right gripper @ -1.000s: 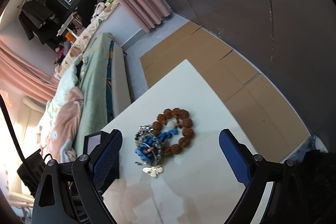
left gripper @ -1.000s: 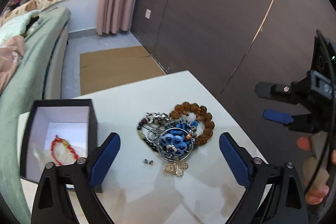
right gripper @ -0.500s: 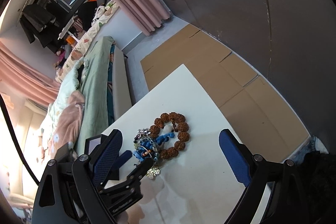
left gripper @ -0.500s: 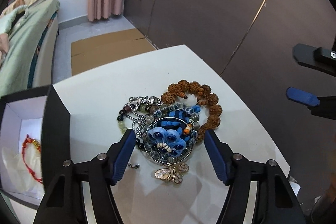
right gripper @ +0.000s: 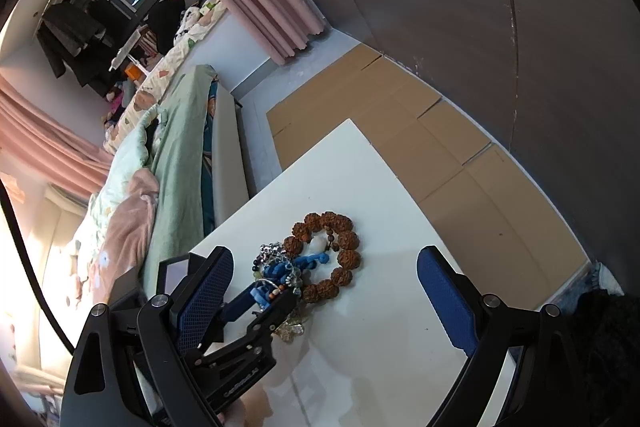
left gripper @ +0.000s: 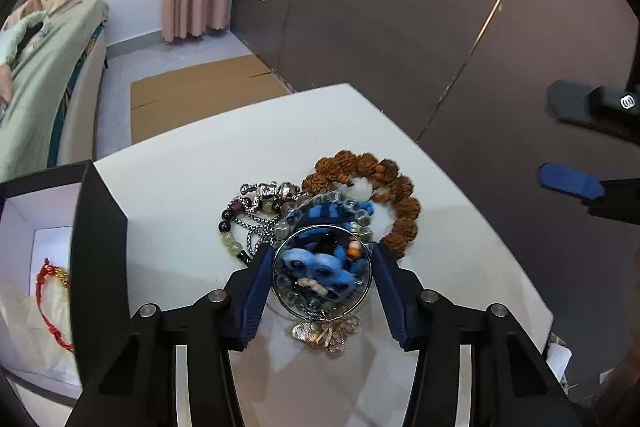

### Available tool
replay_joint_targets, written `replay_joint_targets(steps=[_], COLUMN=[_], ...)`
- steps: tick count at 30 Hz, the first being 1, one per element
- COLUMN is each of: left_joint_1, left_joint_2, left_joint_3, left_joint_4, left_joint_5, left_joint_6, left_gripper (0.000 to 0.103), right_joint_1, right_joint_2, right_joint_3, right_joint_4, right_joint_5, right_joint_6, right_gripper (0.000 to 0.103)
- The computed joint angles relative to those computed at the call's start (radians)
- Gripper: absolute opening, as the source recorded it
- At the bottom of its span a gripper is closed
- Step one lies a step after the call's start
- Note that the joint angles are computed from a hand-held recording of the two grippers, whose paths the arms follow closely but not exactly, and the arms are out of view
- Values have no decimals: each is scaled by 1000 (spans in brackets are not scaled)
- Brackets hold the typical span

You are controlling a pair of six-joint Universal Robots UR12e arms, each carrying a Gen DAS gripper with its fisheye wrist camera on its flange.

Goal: Organize jewelry
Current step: 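Grasp the silver hoop with blue pendant with the left tool, then carry the silver hoop into the black box and open the left tool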

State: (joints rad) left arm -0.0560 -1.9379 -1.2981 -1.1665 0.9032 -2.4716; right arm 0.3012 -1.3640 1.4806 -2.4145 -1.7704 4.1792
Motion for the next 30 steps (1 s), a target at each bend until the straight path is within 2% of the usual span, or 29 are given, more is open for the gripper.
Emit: replay_joint_targets(steps=[10,12,14,22,24,27,30], left_joint_1=[46,57,67,100,106,114,124], left_joint_2=[24,28,26,9,6,3,3], left_joint_3=[-2,-2,4,35,40,45,47], left_joint_4=[8,22,36,65,71,80,87], left_joint_5=[-85,-96,-101,-89,-90,-94,-103], left_joint_6=[-26,-43,-65,-148,-164,-184,-198], left_gripper=[52,52,52,52,52,52,52], right_joint_1=[1,-4,-7,-2,-6,-13,-14], right_joint_2=[33,41,51,93,104,118,129], right_joint_3=[-31,-30,-33,-70,-71,-68,-68], right_joint_4=[-5,-27,-35,-17,-26,-46,-52], right_joint_5=[58,107,150,214,251,306,317], right_joint_6=[-32,-32,-29,-27,-8,25,56], right_gripper=[92,81,74,62,56,52,49])
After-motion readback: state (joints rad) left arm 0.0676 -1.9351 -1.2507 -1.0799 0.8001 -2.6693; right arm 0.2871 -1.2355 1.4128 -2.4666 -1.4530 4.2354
